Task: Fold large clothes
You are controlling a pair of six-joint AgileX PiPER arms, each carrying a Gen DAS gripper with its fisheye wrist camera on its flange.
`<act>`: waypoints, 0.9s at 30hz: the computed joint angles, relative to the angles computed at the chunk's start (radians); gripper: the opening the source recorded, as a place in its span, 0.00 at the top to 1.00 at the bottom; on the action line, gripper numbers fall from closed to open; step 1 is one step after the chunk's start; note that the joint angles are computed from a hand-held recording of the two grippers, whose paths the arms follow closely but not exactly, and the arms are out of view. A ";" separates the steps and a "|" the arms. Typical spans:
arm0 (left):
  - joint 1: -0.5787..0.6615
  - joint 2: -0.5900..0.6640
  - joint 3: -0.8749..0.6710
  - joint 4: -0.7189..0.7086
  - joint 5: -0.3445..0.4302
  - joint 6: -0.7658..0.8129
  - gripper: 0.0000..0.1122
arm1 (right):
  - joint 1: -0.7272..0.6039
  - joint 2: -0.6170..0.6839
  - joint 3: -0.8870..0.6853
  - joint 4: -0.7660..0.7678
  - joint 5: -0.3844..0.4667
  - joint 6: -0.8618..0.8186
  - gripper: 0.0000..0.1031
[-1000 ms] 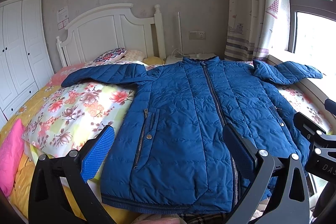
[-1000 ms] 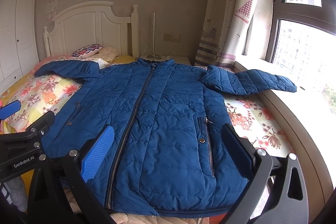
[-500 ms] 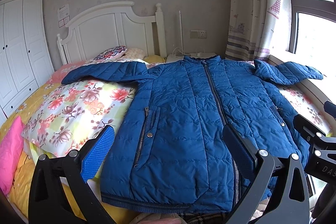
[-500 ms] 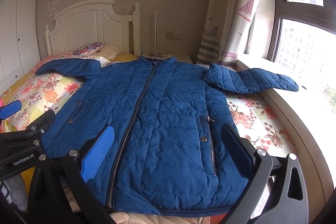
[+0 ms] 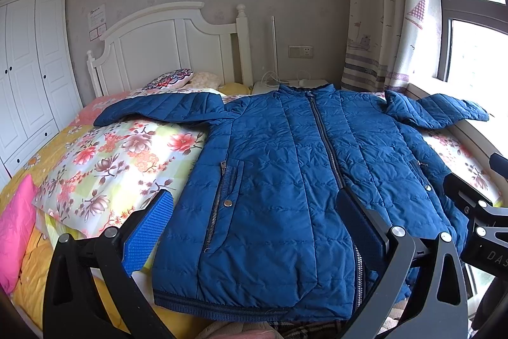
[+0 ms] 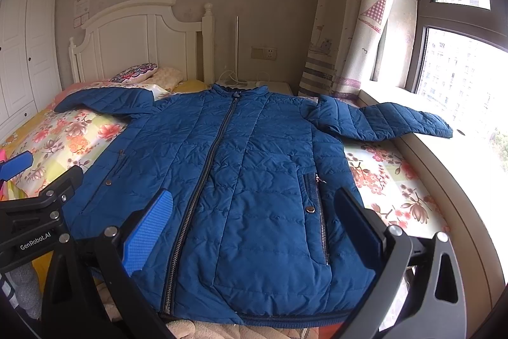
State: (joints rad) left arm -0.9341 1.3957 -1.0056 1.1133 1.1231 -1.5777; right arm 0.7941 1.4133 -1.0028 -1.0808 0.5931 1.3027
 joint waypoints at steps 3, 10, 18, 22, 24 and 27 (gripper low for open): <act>0.000 -0.003 0.005 0.000 0.000 -0.003 0.12 | 0.001 -0.001 0.000 0.000 0.001 0.002 0.02; 0.000 -0.012 0.017 0.007 -0.003 -0.008 0.12 | 0.002 0.001 0.001 -0.006 0.000 0.007 0.02; 0.003 -0.018 0.023 0.008 -0.003 -0.011 0.12 | 0.000 0.000 0.002 -0.005 -0.002 0.007 0.02; 0.004 -0.017 0.021 0.002 -0.006 -0.009 0.12 | -0.001 0.013 -0.005 0.005 -0.001 -0.002 0.02; 0.010 -0.012 0.019 -0.003 -0.011 -0.005 0.12 | -0.012 0.019 -0.007 0.019 -0.007 -0.014 0.02; 0.040 0.002 0.011 -0.020 -0.036 0.011 0.12 | -0.057 0.042 -0.022 0.073 -0.052 -0.063 0.02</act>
State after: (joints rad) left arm -0.8944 1.3981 -0.9949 1.0928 1.0866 -1.5664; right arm 0.7372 1.4549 -1.0248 -1.0078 0.5414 1.2402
